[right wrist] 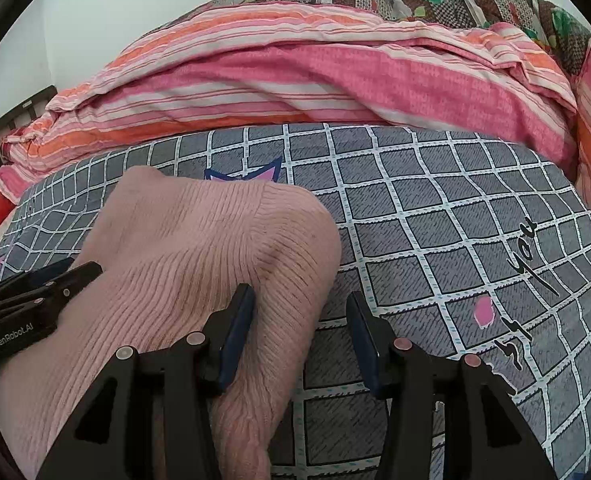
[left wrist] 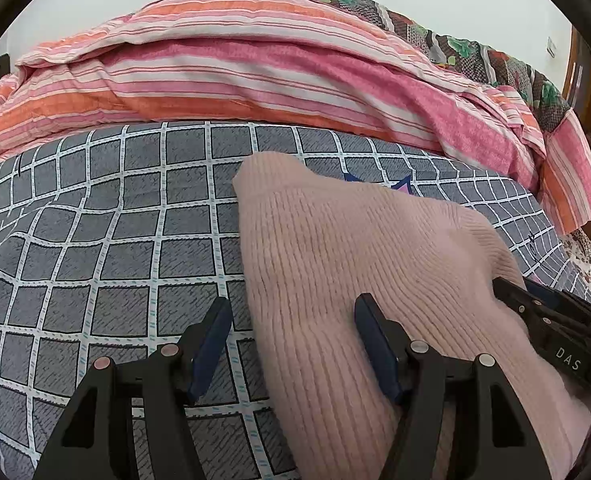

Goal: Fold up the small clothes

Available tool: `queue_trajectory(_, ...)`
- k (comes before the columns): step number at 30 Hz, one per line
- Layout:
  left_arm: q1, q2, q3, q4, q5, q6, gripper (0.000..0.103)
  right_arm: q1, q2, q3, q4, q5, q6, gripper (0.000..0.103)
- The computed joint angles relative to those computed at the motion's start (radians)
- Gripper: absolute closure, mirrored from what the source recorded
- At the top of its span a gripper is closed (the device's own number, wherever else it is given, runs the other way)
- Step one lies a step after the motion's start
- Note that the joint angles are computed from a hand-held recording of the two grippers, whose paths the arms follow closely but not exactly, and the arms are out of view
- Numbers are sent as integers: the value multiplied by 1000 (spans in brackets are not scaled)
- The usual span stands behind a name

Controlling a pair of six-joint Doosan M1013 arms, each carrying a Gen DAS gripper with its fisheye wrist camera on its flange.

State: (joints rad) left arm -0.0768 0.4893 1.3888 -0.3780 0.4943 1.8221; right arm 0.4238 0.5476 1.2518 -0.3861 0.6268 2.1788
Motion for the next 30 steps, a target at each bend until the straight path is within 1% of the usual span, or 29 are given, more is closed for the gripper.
queue_trajectory(17,0,-2,4,-3,-4,5,39,5,-1,1,-37,1,24,57)
queue_trajectory(22,4,4,-8,-26,16,18,37,1,-1,2,-24,-2,28,54)
queue_trajectory(25,1,0,-4,-9,3,7,37,7,0,-2,-52,10,45,53)
queue_trajectory(27,3,-2,-2,-28,11,18,38,10,-2,1,-70,11,59,53)
queue_trajectory(30,20,-7,-3,-140,59,100,40,12,-6,-3,-62,30,49,53)
